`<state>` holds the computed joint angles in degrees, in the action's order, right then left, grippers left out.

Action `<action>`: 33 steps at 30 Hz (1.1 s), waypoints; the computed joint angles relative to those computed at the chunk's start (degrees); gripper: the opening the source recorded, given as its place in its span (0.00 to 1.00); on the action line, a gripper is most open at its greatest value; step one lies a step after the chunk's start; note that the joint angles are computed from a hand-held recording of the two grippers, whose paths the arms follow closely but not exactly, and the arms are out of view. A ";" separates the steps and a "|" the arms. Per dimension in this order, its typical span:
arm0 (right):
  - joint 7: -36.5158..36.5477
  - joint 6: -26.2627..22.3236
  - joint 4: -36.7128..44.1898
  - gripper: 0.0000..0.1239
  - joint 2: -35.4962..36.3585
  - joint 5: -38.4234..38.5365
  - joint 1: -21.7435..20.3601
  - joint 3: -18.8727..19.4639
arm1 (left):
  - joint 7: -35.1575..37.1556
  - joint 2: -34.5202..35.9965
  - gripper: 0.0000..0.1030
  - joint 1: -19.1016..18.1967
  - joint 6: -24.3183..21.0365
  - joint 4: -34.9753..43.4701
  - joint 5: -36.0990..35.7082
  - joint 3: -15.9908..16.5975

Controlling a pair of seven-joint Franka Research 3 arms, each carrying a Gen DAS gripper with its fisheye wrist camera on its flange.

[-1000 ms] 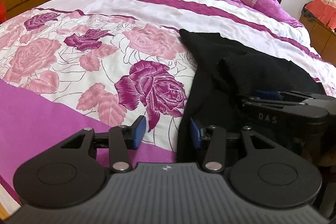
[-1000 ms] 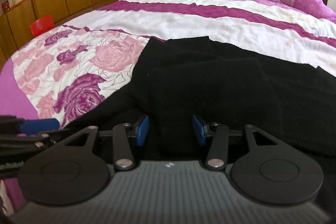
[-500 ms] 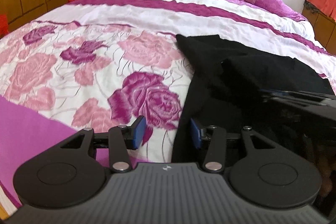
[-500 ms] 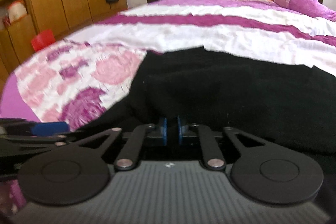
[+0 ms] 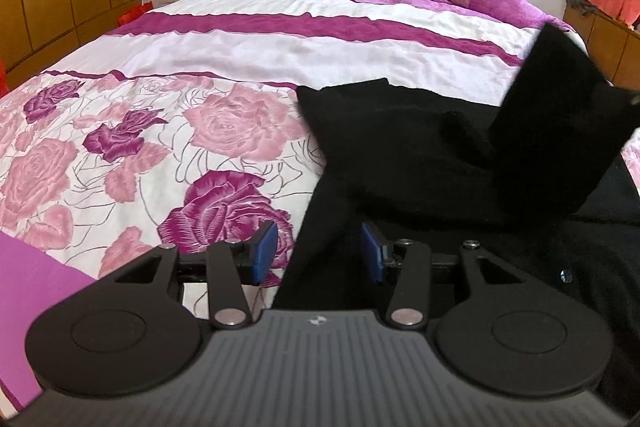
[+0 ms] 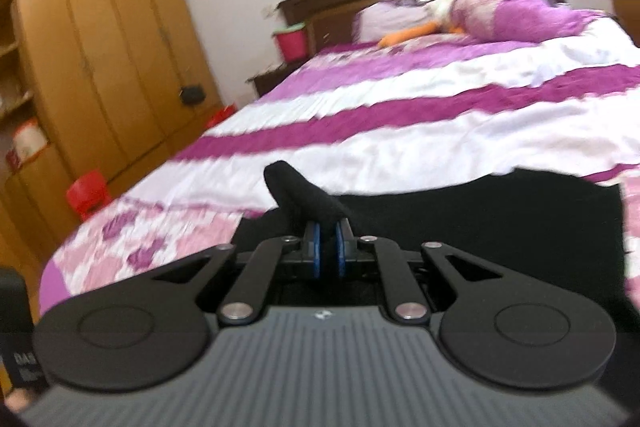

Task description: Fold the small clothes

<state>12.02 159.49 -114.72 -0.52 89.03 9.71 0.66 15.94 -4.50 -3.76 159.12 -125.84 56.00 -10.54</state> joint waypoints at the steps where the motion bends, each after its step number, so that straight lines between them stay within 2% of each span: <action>1: 0.26 0.36 0.31 0.09 0.11 0.31 -0.32 -0.31 | -0.13 0.24 0.50 -0.07 -0.38 0.35 0.03 -0.12; 9: 5.42 3.01 0.76 0.09 2.76 -0.44 -3.79 -1.97 | -0.27 2.09 0.50 -0.91 -3.48 2.09 0.05 0.01; 20: 19.42 5.40 0.68 0.09 9.00 -8.62 -8.01 -1.26 | 0.21 5.07 0.50 -2.62 -6.94 4.89 2.14 0.81; 22: 20.99 1.25 0.71 0.08 9.01 -8.25 -9.79 -1.44 | -0.07 5.49 0.50 -2.82 -7.11 5.24 2.39 1.03; 25: 21.18 -1.74 -0.10 0.10 7.91 -8.66 -11.07 -1.72 | -0.28 6.14 0.50 -3.17 -7.70 5.95 2.85 1.24; 31: 19.06 -1.16 -1.67 0.12 4.99 -8.86 -11.37 -2.63 | -0.44 7.13 0.50 -3.79 -8.72 7.20 3.54 1.59; 32: 18.80 -0.65 -1.45 0.14 4.91 -8.25 -11.35 -2.76 | -0.62 7.30 0.50 -3.89 -8.89 7.41 3.64 1.63; 33: 17.82 -0.34 -0.96 0.22 5.04 -6.75 -11.41 -2.85 | -0.73 7.42 0.50 -3.96 -8.95 7.52 3.72 1.69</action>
